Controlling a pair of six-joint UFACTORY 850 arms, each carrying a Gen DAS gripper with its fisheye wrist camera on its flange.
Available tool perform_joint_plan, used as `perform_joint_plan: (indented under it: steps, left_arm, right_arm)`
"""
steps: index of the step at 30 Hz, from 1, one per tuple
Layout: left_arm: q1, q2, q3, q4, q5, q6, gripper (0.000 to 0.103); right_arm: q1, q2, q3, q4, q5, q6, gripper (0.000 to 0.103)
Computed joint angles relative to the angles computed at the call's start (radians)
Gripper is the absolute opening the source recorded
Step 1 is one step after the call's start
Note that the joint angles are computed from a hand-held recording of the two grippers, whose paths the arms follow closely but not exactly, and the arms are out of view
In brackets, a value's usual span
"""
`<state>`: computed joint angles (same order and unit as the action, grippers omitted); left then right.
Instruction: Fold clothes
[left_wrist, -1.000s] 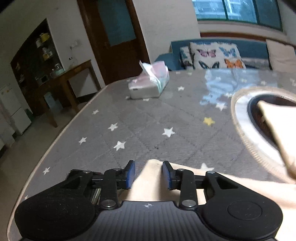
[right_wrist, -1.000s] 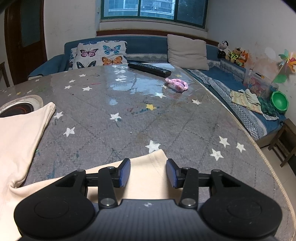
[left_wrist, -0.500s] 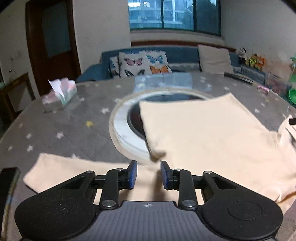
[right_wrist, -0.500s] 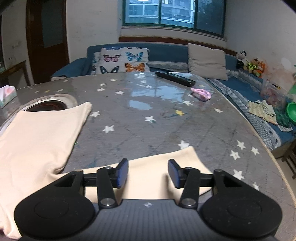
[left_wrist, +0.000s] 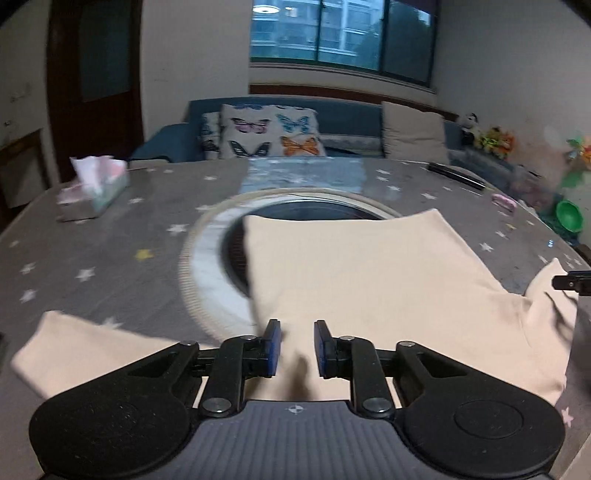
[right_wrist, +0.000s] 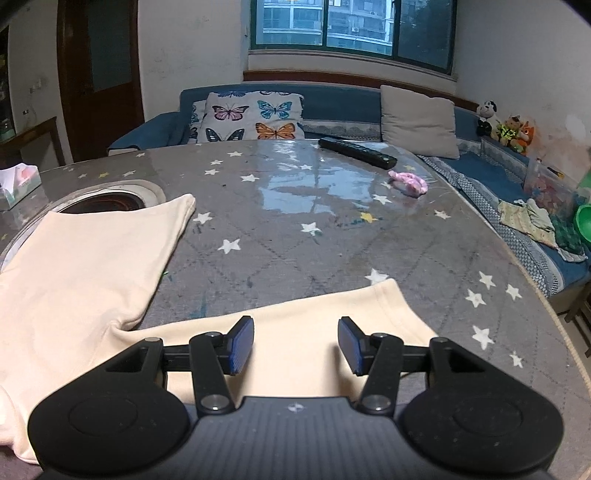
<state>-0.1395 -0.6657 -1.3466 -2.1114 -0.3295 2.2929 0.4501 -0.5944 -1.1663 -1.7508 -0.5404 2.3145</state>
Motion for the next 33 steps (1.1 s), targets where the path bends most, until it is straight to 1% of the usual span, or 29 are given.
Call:
perform_joint_plan:
  steps: [2,3,4,8,12,14,17,18,21,22,24,26,27,29,30,31,32,33]
  left_arm:
    - [-0.009,-0.023,-0.025,0.027,0.021,-0.037,0.012]
    - [-0.006,-0.031,-0.033,0.046,0.033,-0.063,0.008]
    - [-0.003,-0.038,-0.041,0.065,0.043,-0.089,0.007]
    - [0.004,-0.022,-0.026,0.096,0.044,-0.112,0.007]
    - [0.003,-0.018,-0.037,0.100,0.000,-0.140,0.007]
    - [-0.006,-0.035,-0.064,0.147,-0.005,-0.188,0.007]
    - [-0.028,-0.071,-0.108,0.210,0.070,-0.242,0.007]
    - [-0.033,-0.081,-0.120,0.231,0.095,-0.262,0.007]
    - [-0.027,-0.087,-0.122,0.246,0.099,-0.283,0.007]
    - [-0.026,-0.087,-0.123,0.256,0.101,-0.294,0.007]
    - [-0.024,-0.088,-0.127,0.271,0.101,-0.309,0.008]
    - [-0.027,-0.088,-0.127,0.273,0.109,-0.307,0.008]
    - [-0.029,-0.084,-0.124,0.260,0.112,-0.292,0.008]
    - [-0.035,-0.063,-0.097,0.160,0.106,-0.173,0.009]
    - [-0.037,-0.051,-0.080,0.108,0.099,-0.109,0.012]
    - [-0.039,-0.037,-0.061,0.074,0.087,-0.062,0.021]
    - [-0.041,-0.021,-0.040,0.039,0.074,-0.015,0.028]
    - [-0.044,-0.007,-0.020,-0.002,0.062,0.037,0.036]
  right_arm:
    - [0.001,-0.004,-0.004,-0.002,0.006,-0.002,0.051]
    - [0.002,-0.004,-0.005,-0.002,0.009,-0.004,0.051]
    - [0.002,-0.004,-0.004,0.001,0.009,-0.009,0.051]
    - [0.006,0.006,0.001,0.009,0.001,-0.026,0.051]
    - [0.017,0.019,-0.001,-0.073,0.010,0.022,0.051]
    - [0.027,0.014,-0.017,-0.138,0.037,0.049,0.050]
    - [0.038,0.000,-0.045,-0.256,0.090,0.107,0.048]
    - [0.039,-0.005,-0.053,-0.283,0.105,0.120,0.045]
    - [0.044,-0.040,-0.099,-0.383,0.168,0.163,0.039]
    - [0.045,-0.053,-0.115,-0.404,0.184,0.172,0.039]
    - [0.049,-0.080,-0.147,-0.413,0.210,0.162,0.035]
    - [0.051,-0.105,-0.176,-0.372,0.234,0.092,0.034]
    - [0.053,-0.116,-0.188,-0.301,0.232,0.009,0.034]
    - [0.060,-0.128,-0.199,-0.173,0.211,-0.137,0.034]
    - [0.062,-0.122,-0.192,-0.155,0.200,-0.159,0.034]
    - [0.064,-0.116,-0.182,-0.153,0.188,-0.164,0.035]
    - [0.069,-0.101,-0.165,-0.183,0.186,-0.135,0.036]
    - [0.073,-0.087,-0.148,-0.212,0.185,-0.106,0.036]
